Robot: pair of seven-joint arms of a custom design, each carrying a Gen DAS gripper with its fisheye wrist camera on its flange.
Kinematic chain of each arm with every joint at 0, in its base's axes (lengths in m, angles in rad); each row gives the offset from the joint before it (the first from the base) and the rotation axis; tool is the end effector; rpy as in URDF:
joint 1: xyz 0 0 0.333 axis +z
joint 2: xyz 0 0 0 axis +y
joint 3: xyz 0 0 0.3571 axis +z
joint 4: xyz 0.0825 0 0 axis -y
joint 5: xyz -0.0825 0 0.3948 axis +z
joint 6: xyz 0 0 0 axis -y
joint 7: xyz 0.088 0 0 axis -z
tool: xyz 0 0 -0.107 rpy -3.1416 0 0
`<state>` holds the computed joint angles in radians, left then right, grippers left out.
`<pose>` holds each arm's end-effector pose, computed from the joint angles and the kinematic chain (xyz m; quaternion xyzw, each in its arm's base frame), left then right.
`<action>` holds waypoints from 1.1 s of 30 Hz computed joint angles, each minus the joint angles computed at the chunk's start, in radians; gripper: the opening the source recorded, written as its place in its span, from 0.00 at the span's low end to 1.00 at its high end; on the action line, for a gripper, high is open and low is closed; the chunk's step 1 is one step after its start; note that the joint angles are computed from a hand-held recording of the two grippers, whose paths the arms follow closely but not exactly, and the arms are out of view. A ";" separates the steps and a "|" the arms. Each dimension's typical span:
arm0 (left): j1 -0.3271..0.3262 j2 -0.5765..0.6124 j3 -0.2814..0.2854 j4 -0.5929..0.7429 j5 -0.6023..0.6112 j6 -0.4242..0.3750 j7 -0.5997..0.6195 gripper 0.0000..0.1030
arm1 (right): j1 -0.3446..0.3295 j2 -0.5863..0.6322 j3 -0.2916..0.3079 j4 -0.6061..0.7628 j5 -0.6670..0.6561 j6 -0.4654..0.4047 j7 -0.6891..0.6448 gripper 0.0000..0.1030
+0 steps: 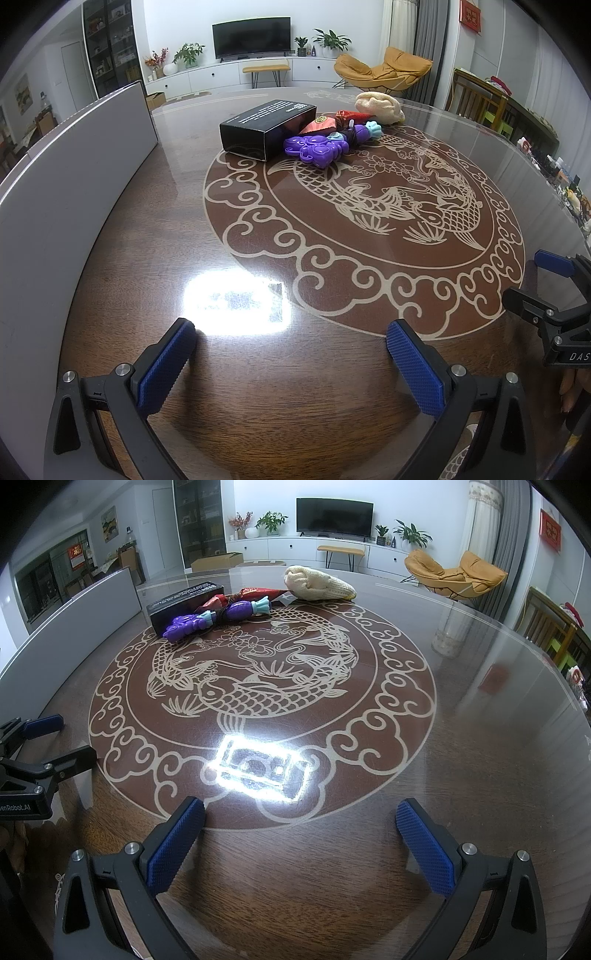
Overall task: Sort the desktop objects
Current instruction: 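Lower the left tool onto the black door removing bar box and close it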
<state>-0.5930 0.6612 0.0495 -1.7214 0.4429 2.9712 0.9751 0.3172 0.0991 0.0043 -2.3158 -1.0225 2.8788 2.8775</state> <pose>0.6178 -0.4151 0.2894 -0.5338 0.7899 -0.2505 0.1688 0.5040 0.2193 0.3654 -0.6572 0.6884 -0.2263 0.2071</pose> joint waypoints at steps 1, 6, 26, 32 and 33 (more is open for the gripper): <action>0.000 -0.001 0.000 -0.001 0.000 0.000 0.001 1.00 | 0.000 0.000 0.000 0.000 0.000 0.000 0.000 1.00; -0.001 -0.003 0.001 -0.005 -0.001 0.002 0.001 1.00 | 0.000 0.000 -0.001 0.000 0.001 0.000 -0.001 1.00; 0.004 0.007 -0.004 0.008 -0.009 -0.002 0.010 1.00 | 0.001 0.000 -0.001 0.000 0.001 0.000 0.000 1.00; 0.165 0.057 -0.179 0.127 -0.134 -0.090 0.166 1.00 | 0.001 0.000 -0.001 0.001 0.001 0.000 -0.001 1.00; 0.175 0.076 -0.184 0.167 -0.154 -0.092 0.183 1.00 | 0.001 0.000 -0.001 0.001 0.001 -0.001 0.000 1.00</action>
<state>-0.4178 0.7372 -0.1345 -1.5544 0.2887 2.8792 1.1579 0.3184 0.0995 0.0036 -2.3151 -1.0217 2.8782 2.8775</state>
